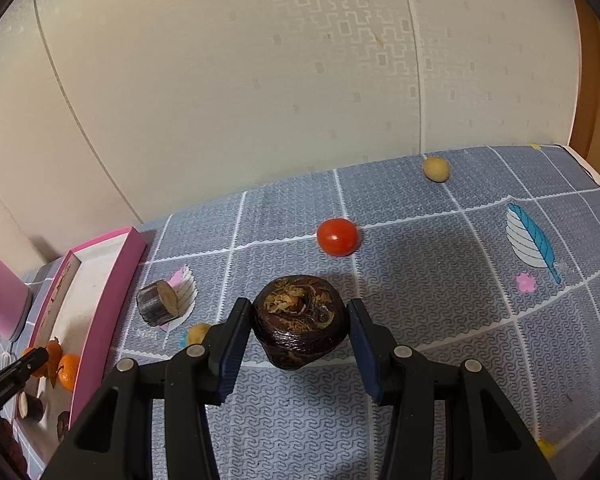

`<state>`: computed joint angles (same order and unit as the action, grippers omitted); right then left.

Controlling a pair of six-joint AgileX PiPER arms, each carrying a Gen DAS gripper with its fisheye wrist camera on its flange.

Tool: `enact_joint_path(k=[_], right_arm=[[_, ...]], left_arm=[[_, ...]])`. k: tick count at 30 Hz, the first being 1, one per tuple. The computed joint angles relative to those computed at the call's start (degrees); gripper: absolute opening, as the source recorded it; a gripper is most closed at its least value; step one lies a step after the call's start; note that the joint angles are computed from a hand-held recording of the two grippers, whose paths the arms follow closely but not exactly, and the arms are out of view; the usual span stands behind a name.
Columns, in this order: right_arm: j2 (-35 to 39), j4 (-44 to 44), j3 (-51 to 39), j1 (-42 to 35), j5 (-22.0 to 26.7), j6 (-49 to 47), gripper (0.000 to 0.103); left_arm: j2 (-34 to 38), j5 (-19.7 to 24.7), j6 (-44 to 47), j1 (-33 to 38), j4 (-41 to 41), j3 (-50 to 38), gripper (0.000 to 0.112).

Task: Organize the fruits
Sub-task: 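Carry the taro into the pink tray and open the right gripper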

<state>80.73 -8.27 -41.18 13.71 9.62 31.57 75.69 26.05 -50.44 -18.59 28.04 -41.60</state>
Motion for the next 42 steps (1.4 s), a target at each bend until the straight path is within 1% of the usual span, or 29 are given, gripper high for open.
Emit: enact_joint_path(k=[1, 7, 12, 14, 15, 16, 18, 21, 23, 27, 29, 31, 33, 35, 38, 41, 42], right_arm=[[-0.11, 1.17, 0.08, -0.08, -0.07, -1.26, 0.049], [-0.43, 0.57, 0.07, 0.8, -0.43, -0.24, 0.049], [-0.71, 1.72, 0.13, 2.04, -1.5, -1.01, 0.049], [-0.75, 2.41, 0.22, 2.82, -2.34, -1.62, 0.049], [-0.84, 2.82, 0.22, 3.3, -2.74, -2.11, 0.049], [-0.92, 1.77, 0.19, 3.76, -2.99, -1.13, 0.049], [-1.08, 0.84, 0.1, 4.93, -3.61, -0.54, 0.049], [-0.84, 0.84, -0.43, 6.97, -4.38, -1.15, 0.049], [-0.64, -5.21, -0.79, 8.7, -4.77, 4.44, 0.049], [-0.18, -20.57, -1.7, 12.1, -4.94, 18.85, 0.049], [0.28, -24.9, -2.3, 13.68, -5.23, 23.11, 0.049], [1.16, -29.67, -3.31, 15.4, -4.89, 27.82, 0.049], [2.05, -32.12, -4.25, 16.94, -4.6, 29.99, 0.049], [2.88, -31.85, -5.23, 18.37, -4.37, 29.44, 0.049], [4.43, -38.22, -6.68, 20.61, -4.03, 35.32, 0.049], [5.81, -41.94, -8.06, 22.41, -3.91, 38.56, 0.049], [6.43, -41.96, -8.67, 22.92, -3.85, 38.44, 0.049]], left_arm=[[-0.52, 0.34, -0.29, -0.02, -0.07, 0.16, 0.029], [-2.33, 1.78, 0.52, 0.17, -2.01, 0.91, 0.031], [-2.62, 4.83, -3.75, -3.9, 3.48, 0.97, 0.036], [-2.43, 5.7, -4.11, -4.72, 4.23, 0.76, 0.041], [-2.46, 6.07, -3.65, -4.9, 3.75, 0.64, 0.047], [-2.54, 6.18, -3.0, -4.93, 3.02, 0.61, 0.055], [-2.56, 6.29, -1.56, -4.93, 1.59, 0.41, 0.063], [-3.1, 6.94, -1.26, -5.38, 1.64, 0.26, 0.064], [-3.2, 7.3, -0.15, -5.16, 0.73, 0.05, 0.064], [-3.64, 6.76, 5.37, -2.91, -4.98, -0.17, 0.064], [-3.81, 7.43, 6.44, -2.42, -5.95, -0.37, 0.064], [-3.79, 8.2, 6.09, -2.49, -5.24, -0.55, 0.064], [-3.92, 9.01, 5.76, -2.6, -4.44, -0.73, 0.064], [-4.38, 9.22, 5.8, -2.59, -4.35, -0.55, 0.064], [-5.25, 9.16, 6.6, -2.14, -5.14, -0.11, 0.064], [-5.91, 9.12, 7.13, -1.75, -5.68, 0.12, 0.064], [-6.12, 9.22, 6.96, -1.82, -5.52, 0.22, 0.064]])
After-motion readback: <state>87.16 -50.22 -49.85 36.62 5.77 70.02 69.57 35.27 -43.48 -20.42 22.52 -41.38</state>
